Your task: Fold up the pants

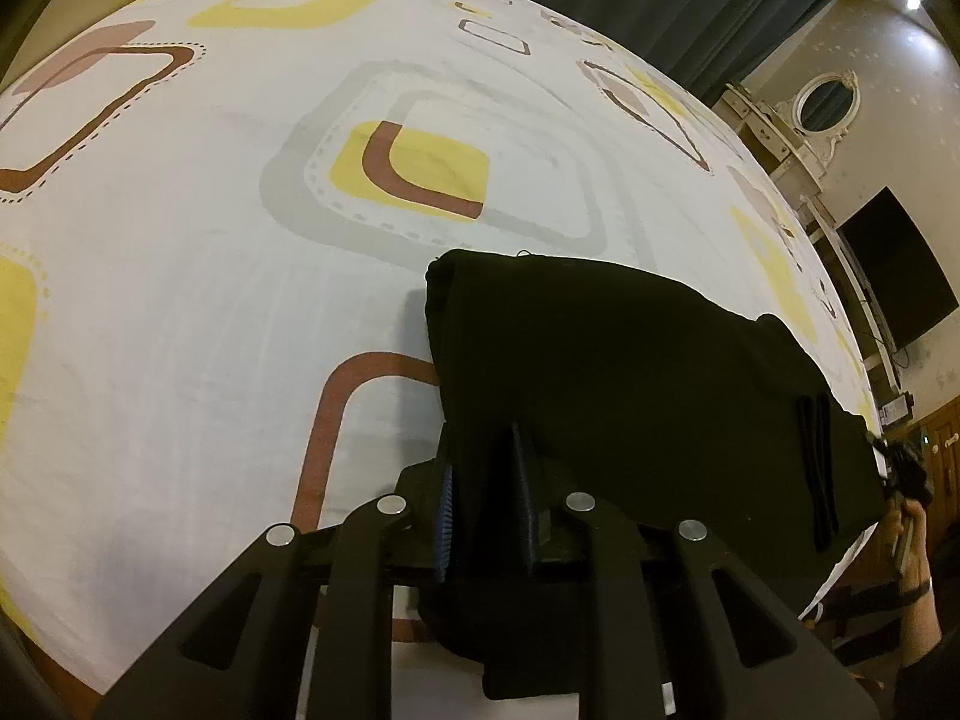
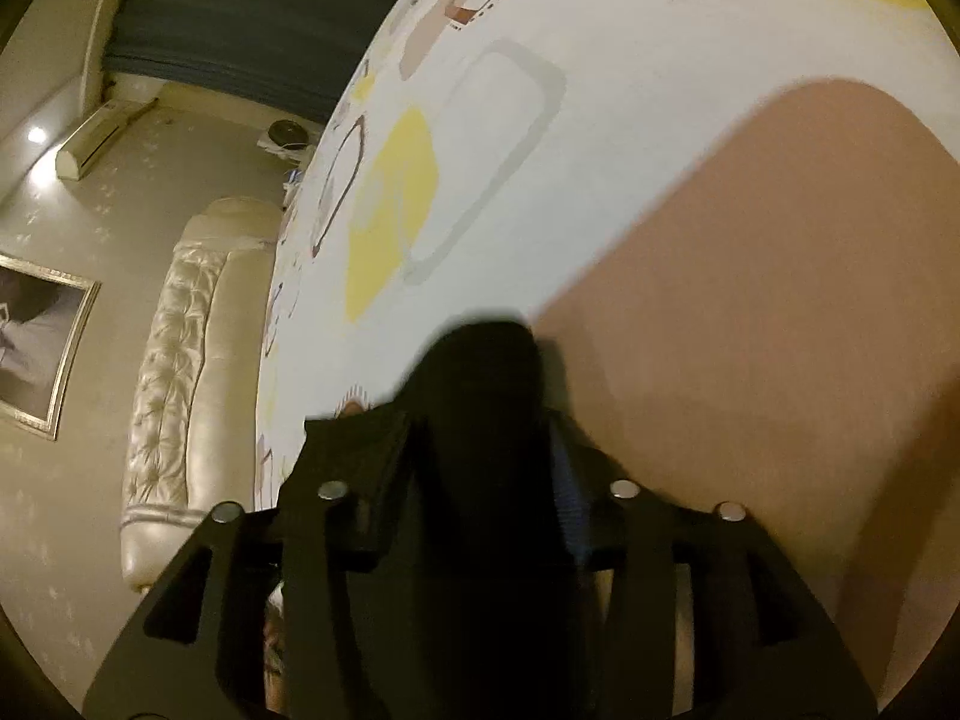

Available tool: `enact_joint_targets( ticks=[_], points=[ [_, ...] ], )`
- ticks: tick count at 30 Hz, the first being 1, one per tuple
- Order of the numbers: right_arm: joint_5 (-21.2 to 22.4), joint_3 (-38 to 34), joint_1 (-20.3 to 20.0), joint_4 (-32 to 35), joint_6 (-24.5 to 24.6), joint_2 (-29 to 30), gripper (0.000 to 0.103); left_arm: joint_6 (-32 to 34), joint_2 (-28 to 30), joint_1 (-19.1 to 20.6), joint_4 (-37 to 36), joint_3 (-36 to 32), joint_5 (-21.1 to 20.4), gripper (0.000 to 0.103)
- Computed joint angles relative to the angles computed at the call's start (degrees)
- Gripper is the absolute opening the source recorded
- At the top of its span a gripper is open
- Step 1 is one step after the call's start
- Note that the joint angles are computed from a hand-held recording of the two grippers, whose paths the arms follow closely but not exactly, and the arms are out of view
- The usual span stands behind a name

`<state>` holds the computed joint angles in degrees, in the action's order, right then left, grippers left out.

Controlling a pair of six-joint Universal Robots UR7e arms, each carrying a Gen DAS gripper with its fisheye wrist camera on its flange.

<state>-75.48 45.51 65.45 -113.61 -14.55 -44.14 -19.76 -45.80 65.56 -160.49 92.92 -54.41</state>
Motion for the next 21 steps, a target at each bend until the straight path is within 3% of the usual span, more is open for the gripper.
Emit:
enact_joint_targets(
  ticks=[5, 9, 12, 14, 21],
  points=[
    [3.40, 13.62, -2.93, -1.78, -3.32, -8.62, 0.046, 0.68, -0.25, 0.15, -0.52, 0.43, -0.20, 0.020],
    [3.49, 19.13, -3.81, -3.57, -4.91, -11.99, 0.044, 1.03, -0.43, 0.30, -1.22, 0.86, -0.64, 0.020],
    [-0.12, 20.67, -3.08, -6.72, -5.50, -12.27, 0.029, 1.25, -0.50, 0.41, -1.70, 1.08, -1.02, 0.020],
    [-1.64, 21.14, -2.74, -7.95, -5.62, -12.17, 0.027, 1.35, -0.50, 0.40, -2.06, 1.27, -0.97, 0.020],
    [-3.98, 24.32, -1.33, -12.47, -4.31, -14.28, 0.037, 1.19, -0.60, 0.60, -2.48, 1.34, -1.93, 0.020]
  ],
)
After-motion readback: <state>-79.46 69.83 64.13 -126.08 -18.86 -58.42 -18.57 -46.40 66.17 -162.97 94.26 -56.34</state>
